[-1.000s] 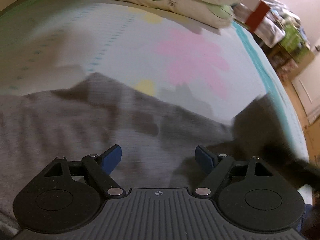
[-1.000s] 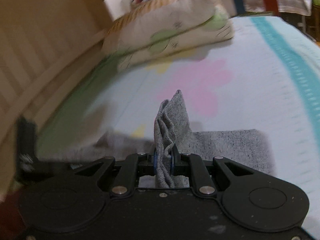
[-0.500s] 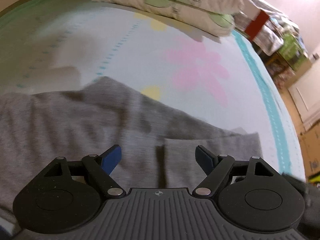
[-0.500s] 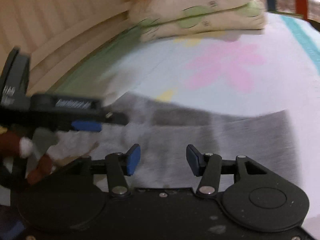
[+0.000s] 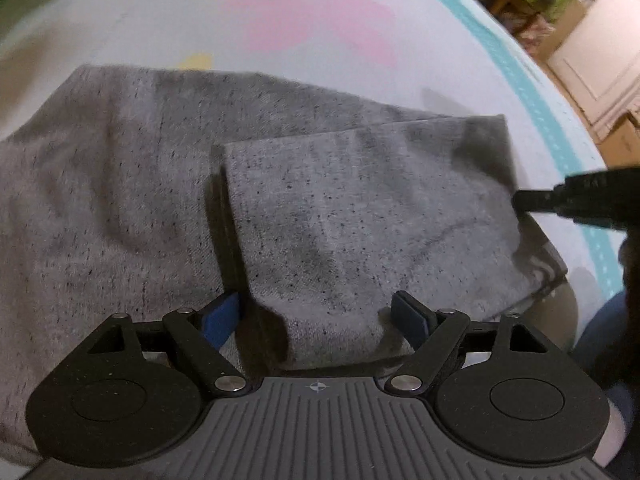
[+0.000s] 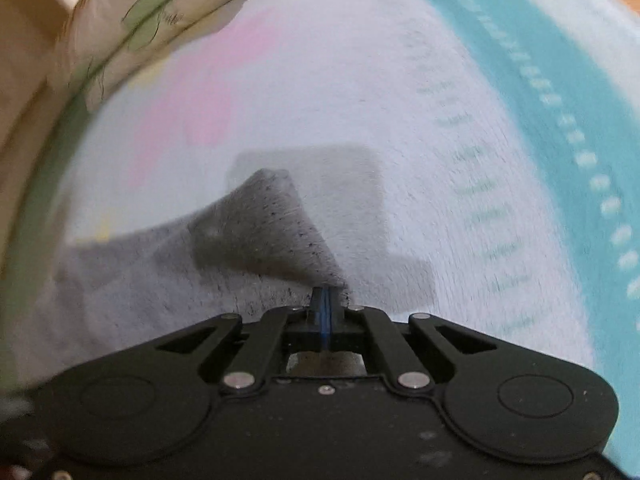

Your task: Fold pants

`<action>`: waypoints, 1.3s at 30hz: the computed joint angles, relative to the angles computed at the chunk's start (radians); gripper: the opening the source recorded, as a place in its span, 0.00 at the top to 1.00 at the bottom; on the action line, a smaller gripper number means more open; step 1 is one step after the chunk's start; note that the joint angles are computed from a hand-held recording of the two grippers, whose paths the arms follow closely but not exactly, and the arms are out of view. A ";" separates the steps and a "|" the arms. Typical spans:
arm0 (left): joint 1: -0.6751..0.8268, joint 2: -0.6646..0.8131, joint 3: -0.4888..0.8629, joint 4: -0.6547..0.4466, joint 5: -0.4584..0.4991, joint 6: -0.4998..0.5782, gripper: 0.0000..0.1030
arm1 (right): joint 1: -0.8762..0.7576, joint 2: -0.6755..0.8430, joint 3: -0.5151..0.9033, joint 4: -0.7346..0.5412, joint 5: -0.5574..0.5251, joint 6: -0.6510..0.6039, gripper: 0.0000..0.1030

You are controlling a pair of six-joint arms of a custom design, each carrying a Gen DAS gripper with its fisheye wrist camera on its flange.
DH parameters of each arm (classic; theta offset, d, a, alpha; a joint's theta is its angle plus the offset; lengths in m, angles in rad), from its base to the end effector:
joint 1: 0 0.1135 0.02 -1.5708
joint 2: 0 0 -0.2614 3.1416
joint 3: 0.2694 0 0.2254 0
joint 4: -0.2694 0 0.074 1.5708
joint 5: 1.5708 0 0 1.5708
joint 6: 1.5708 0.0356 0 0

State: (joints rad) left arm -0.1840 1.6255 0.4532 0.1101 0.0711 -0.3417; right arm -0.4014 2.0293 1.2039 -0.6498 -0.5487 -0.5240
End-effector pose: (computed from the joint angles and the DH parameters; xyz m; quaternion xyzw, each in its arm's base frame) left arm 0.2229 -0.0441 0.1019 -0.0673 0.9649 -0.0985 0.2338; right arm 0.3176 -0.1146 0.1250 -0.0718 0.9589 0.2216 0.1619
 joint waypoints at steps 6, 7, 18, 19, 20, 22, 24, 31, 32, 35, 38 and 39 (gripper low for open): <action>-0.007 -0.003 -0.004 0.000 -0.003 0.017 0.15 | -0.019 -0.085 0.002 -0.094 -0.013 -0.073 0.96; -0.002 -0.005 -0.006 0.003 0.003 0.013 0.14 | -0.028 -0.103 -0.003 -0.131 -0.011 -0.107 0.96; 0.141 -0.176 -0.101 0.012 0.108 -0.096 0.11 | -0.017 -0.168 -0.155 -0.100 0.142 -0.141 1.00; 0.172 -0.229 -0.117 -0.007 0.109 -0.094 0.11 | -0.006 -0.182 -0.171 -0.079 0.146 -0.147 1.00; 0.213 -0.284 -0.128 -0.038 0.117 -0.080 0.10 | -0.003 -0.213 -0.203 -0.055 0.154 -0.171 1.00; 0.309 -0.378 -0.125 -0.124 0.151 -0.034 0.10 | 0.018 -0.269 -0.266 0.005 0.175 -0.205 1.00; 0.428 -0.472 -0.105 -0.238 0.194 0.038 0.10 | 0.044 -0.322 -0.328 0.067 0.201 -0.234 1.00; 0.835 -0.578 0.008 -0.485 0.316 0.308 0.09 | 0.057 -0.354 -0.373 0.120 0.214 -0.245 1.00; 0.904 -0.568 0.035 -0.519 0.338 0.357 0.09 | 0.075 -0.349 -0.376 0.132 0.216 -0.218 1.00; 1.074 -0.514 0.097 -0.582 0.420 0.475 0.09 | 0.117 -0.344 -0.393 0.173 0.229 -0.168 1.00; 1.219 -0.449 0.172 -0.647 0.478 0.582 0.09 | 0.147 -0.362 -0.431 0.222 0.245 -0.160 0.97; 1.265 -0.427 0.196 -0.663 0.493 0.619 0.09 | 0.149 -0.373 -0.439 0.229 0.247 -0.165 0.93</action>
State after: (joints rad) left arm 1.0813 1.1984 0.6491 -0.5525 0.5644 0.2776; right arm -0.2521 1.6561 0.7646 -0.4210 -0.3018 -0.6891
